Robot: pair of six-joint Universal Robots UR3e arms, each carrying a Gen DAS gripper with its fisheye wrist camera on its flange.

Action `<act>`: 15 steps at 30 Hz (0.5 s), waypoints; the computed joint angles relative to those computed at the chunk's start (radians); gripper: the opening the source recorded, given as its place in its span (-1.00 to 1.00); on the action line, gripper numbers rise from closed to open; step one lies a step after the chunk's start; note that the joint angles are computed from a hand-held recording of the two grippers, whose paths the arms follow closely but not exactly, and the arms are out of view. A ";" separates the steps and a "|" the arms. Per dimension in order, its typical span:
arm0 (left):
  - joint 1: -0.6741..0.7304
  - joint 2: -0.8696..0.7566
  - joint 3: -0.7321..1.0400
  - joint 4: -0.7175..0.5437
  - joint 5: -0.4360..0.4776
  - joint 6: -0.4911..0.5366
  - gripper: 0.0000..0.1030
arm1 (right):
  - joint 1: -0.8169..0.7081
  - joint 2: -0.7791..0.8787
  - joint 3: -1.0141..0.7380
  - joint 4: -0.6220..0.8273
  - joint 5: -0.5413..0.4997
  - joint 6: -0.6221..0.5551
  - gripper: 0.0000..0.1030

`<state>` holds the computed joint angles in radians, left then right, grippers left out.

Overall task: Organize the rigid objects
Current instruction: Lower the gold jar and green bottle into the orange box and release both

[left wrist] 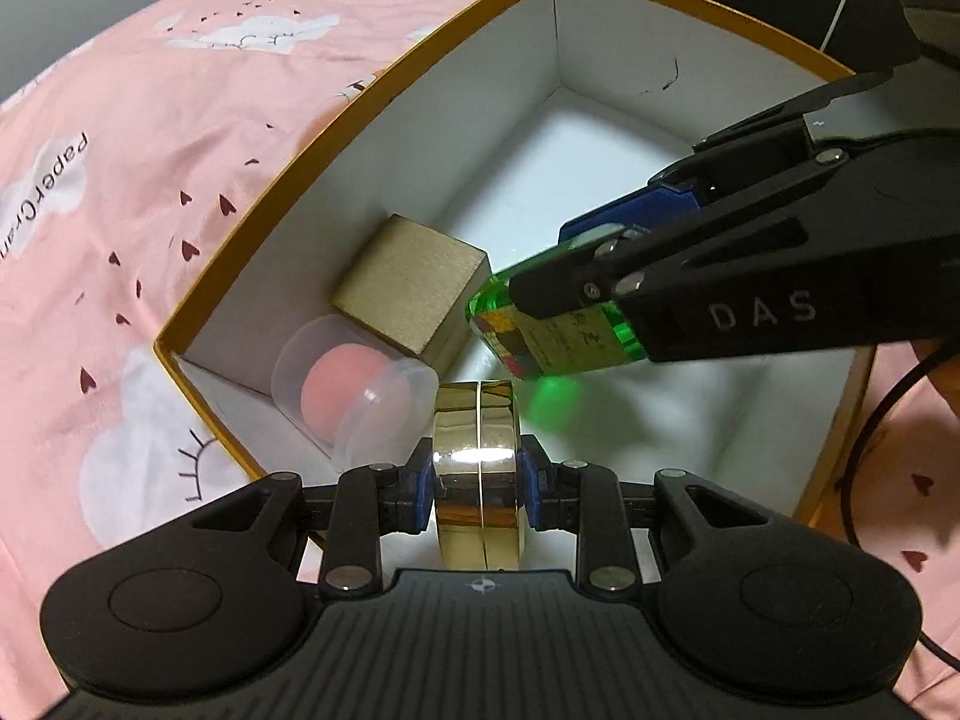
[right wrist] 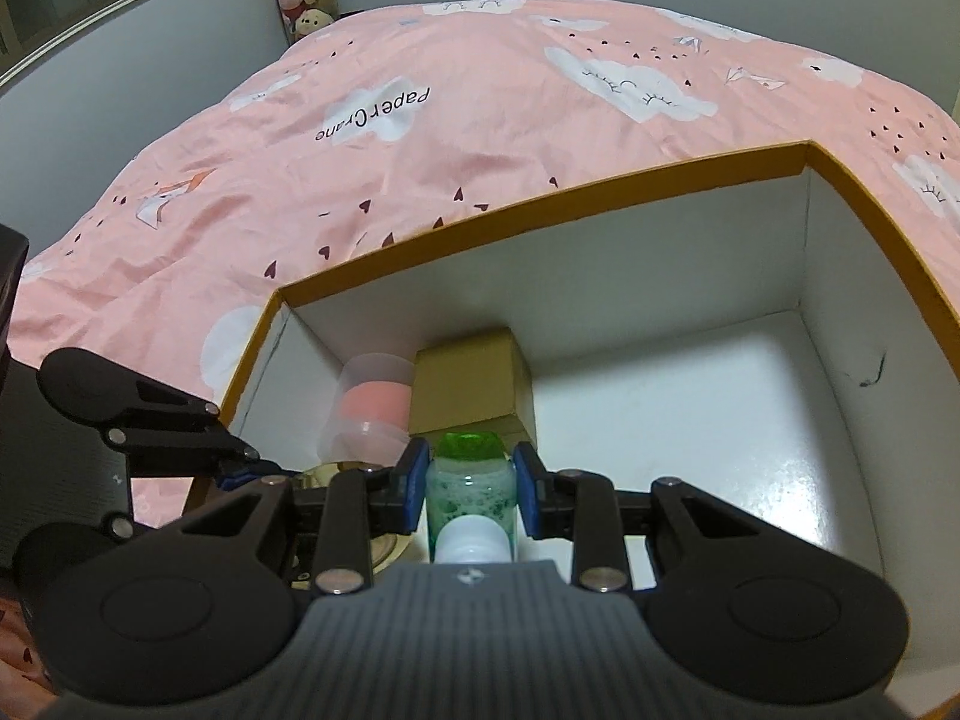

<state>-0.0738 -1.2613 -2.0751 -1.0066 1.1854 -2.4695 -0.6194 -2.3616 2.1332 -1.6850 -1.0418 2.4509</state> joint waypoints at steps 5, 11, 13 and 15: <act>-0.067 -0.056 -0.019 0.152 0.068 0.017 -0.34 | 0.046 0.035 0.010 -0.051 -0.025 0.034 -0.43; -0.103 -0.051 -0.094 0.320 0.129 0.102 -0.09 | 0.082 0.082 0.005 -0.099 -0.051 0.074 -0.42; -0.096 -0.032 -0.120 0.351 0.130 0.116 -0.05 | 0.074 0.081 0.002 -0.084 -0.046 0.081 -0.42; -0.072 -0.012 -0.132 0.349 0.110 0.116 -0.04 | 0.079 0.079 0.007 -0.085 -0.046 0.095 -0.42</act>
<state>-0.1454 -1.2736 -2.2074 -0.6574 1.2949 -2.3536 -0.5406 -2.2825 2.1399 -1.7697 -1.0875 2.5457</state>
